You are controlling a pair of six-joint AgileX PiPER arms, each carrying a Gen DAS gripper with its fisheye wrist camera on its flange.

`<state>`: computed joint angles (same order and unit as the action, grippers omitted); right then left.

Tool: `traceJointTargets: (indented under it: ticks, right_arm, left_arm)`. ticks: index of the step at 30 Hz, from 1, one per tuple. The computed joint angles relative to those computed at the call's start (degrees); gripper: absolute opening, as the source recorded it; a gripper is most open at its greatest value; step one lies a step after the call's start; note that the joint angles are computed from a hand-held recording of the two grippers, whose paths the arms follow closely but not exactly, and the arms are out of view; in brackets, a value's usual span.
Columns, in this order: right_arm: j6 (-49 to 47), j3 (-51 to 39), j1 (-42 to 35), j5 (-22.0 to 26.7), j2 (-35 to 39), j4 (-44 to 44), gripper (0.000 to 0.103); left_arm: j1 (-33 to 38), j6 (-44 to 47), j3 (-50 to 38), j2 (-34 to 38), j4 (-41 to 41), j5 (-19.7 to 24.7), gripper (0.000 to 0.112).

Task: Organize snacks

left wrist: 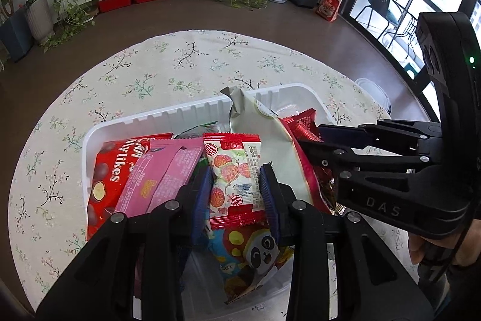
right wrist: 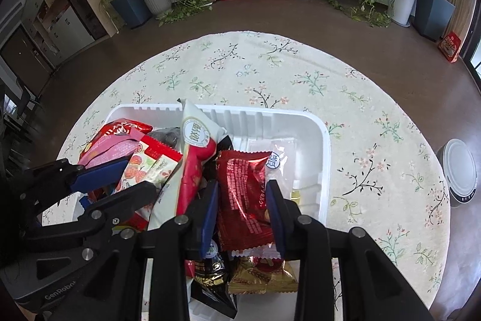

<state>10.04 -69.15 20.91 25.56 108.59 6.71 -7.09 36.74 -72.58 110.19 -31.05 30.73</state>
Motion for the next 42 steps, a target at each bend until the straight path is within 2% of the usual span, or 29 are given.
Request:
traceJointTargets:
  ticks: [1, 2, 3, 4, 13, 16, 17, 18, 20, 23, 26, 28, 30, 33, 35, 37, 40, 41, 42]
  right_arm:
    - [-0.03, 0.19, 0.03, -0.09, -0.17, 0.02, 0.036]
    - [0.53, 0.17, 0.3, -0.25, -0.1, -0.44, 0.037]
    - [1.13, 0.39, 0.45, -0.36, -0.33, -1.12, 0.039]
    - [2.09, 0.64, 0.62, -0.5, -0.58, -2.02, 0.045]
    - [10.24, 4.19, 2.41, -2.67, -4.67, -10.79, 0.05]
    - [14.7, 7.05, 3.21, -4.33, -8.35, -14.75, 0.058]
    - [15.53, 8.14, 3.34, -5.09, -9.68, -15.31, 0.062]
    - [16.98, 9.68, 3.62, -6.0, -11.46, -16.45, 0.064]
    - [22.99, 13.43, 4.72, -8.07, -15.55, -21.68, 0.075]
    - [39.66, 20.2, 7.83, -10.17, -22.44, -36.66, 0.085]
    - [53.5, 25.83, 11.31, -9.63, -28.46, -47.95, 0.09]
    - [63.39, 28.99, 15.21, -7.61, -31.91, -55.61, 0.09]
    - [71.74, 31.11, 19.82, -4.14, -34.75, -61.42, 0.09]
    - [82.21, 33.66, 28.51, 3.14, -38.84, -67.21, 0.09]
    - [87.95, 34.15, 36.38, 11.2, -40.21, -69.68, 0.09]
    - [93.03, 34.84, 43.43, 17.42, -41.29, -71.02, 0.092]
    - [98.38, 35.18, 51.98, 24.47, -42.08, -70.71, 0.092]
    - [100.11, 35.09, 54.98, 27.09, -41.8, -70.37, 0.092]
    - [101.31, 35.05, 57.24, 28.97, -41.65, -70.2, 0.092]
  left_arm:
    - [0.04, -0.16, 0.05, -0.22, 0.19, -0.07, 0.037]
    - [0.02, 0.37, 0.41, -0.51, -0.29, -0.5, 0.048]
    - [0.01, 0.89, 0.92, -1.14, -0.75, -0.57, 0.054]
    - [-0.04, 0.75, 1.13, -1.43, -0.53, -0.81, 0.055]
    - [1.04, 2.58, 4.55, -5.82, -3.05, -2.32, 0.072]
    - [1.78, 5.37, 7.8, -9.84, -5.59, -3.26, 0.081]
    - [2.35, 7.07, 9.2, -11.42, -7.43, -3.45, 0.091]
    - [3.02, 9.62, 11.04, -13.33, -9.92, -4.03, 0.102]
    - [4.58, 20.19, 15.93, -17.79, -19.39, -5.81, 0.103]
    - [5.91, 37.18, 25.62, -27.12, -33.59, -9.83, 0.103]
    - [8.49, 50.07, 33.89, -35.85, -42.88, -7.87, 0.103]
    - [10.81, 51.5, 38.37, -41.65, -42.71, -5.19, 0.103]
    - [12.16, 47.87, 42.48, -48.13, -38.49, -4.37, 0.103]
    - [10.04, 31.65, 49.16, -60.83, -25.74, -9.88, 0.103]
    - [11.39, 20.58, 52.33, -69.01, -16.76, -8.5, 0.103]
    - [16.03, 16.77, 53.77, -75.81, -14.16, -2.73, 0.103]
    - [28.05, 20.33, 53.76, -82.36, -16.39, 9.96, 0.103]
    - [31.14, 19.53, 53.91, -84.78, -15.65, 12.53, 0.103]
    - [36.53, 20.89, 53.7, -86.71, -16.44, 16.89, 0.103]
